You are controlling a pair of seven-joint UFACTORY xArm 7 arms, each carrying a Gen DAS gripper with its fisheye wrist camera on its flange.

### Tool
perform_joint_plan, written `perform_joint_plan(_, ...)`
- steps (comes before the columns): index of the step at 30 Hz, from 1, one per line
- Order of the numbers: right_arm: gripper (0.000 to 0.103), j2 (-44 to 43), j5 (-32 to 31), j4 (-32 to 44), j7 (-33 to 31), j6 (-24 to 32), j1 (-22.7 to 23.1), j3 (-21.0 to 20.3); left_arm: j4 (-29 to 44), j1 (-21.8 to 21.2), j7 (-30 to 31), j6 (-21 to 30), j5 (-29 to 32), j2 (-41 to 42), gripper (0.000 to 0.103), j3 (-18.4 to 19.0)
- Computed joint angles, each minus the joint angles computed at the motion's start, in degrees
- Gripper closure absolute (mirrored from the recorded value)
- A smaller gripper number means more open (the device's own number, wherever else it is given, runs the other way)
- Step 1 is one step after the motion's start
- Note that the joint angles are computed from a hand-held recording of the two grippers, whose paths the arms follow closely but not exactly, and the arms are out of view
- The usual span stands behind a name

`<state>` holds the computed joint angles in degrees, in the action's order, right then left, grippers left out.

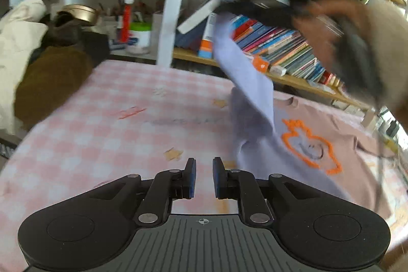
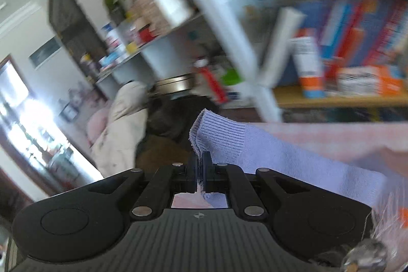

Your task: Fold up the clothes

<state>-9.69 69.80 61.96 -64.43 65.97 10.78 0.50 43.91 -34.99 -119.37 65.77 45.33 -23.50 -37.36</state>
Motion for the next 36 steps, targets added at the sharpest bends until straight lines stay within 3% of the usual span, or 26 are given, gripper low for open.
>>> perform_joint_plan(8,0.099,2.3,1.8,1.7,2.8,-9.3,7.7,6.6,-2.2,-3.4,0.1,10.6,-10.2,-7.1,0.088,-3.4)
perform_joint_plan(13,0.095,4.3,-1.3,2.1,5.1,-15.3,10.7,9.0,-3.5,-3.8,-0.3,12.9,-14.0,-10.5,0.088,-4.5)
perform_joint_plan(15,0.065,3.5,-1.0,1.0,4.1,-16.2,11.1,8.6,-4.2,-3.6,0.4,12.3,-13.9,-11.6,0.088,-4.4)
perform_joint_plan(16,0.065,2.7,0.6,0.1,2.3,-14.7,10.8,7.6,-4.9,-3.5,1.0,11.4,-13.6,-12.4,0.088,-4.2)
perform_joint_plan(19,0.067,0.2,1.3,-2.1,0.1,-11.3,9.2,5.1,-7.6,-2.8,2.9,6.2,-11.9,-14.7,0.088,-2.7)
perform_joint_plan(24,0.067,-4.9,-3.7,-7.8,-1.5,-8.3,3.4,-0.8,-12.3,1.2,6.6,-8.4,-7.3,-16.9,0.088,0.3)
perform_joint_plan(25,0.067,-6.5,-6.0,-10.1,-1.7,-9.6,1.6,-1.8,-12.9,2.5,7.3,-12.2,-6.3,-16.7,0.087,0.9)
perform_joint_plan(27,0.067,-8.8,-10.4,-14.0,-2.3,-12.5,-1.9,-4.2,-12.9,6.1,8.4,-19.3,-4.6,-14.4,0.077,2.1)
perform_joint_plan(28,0.067,-10.4,-13.7,-16.6,-3.3,-15.3,-3.7,-4.8,-12.4,8.2,8.9,-22.6,-3.6,-12.7,0.061,2.2)
perform_joint_plan(29,0.067,-11.6,-16.8,-19.0,-4.4,-18.5,-5.4,-5.6,-11.6,10.6,9.1,-25.8,-2.1,-10.7,0.051,1.9)
perform_joint_plan(33,0.067,-14.8,-29.1,-25.4,-5.8,-25.9,-11.7,-10.1,-6.9,18.4,8.6,-34.3,4.8,-2.2,0.051,0.2)
perform_joint_plan(36,0.067,-15.7,-32.4,-27.8,-4.7,-31.1,-15.1,-13.8,-3.1,19.8,7.6,-33.7,7.5,4.2,0.051,0.6)
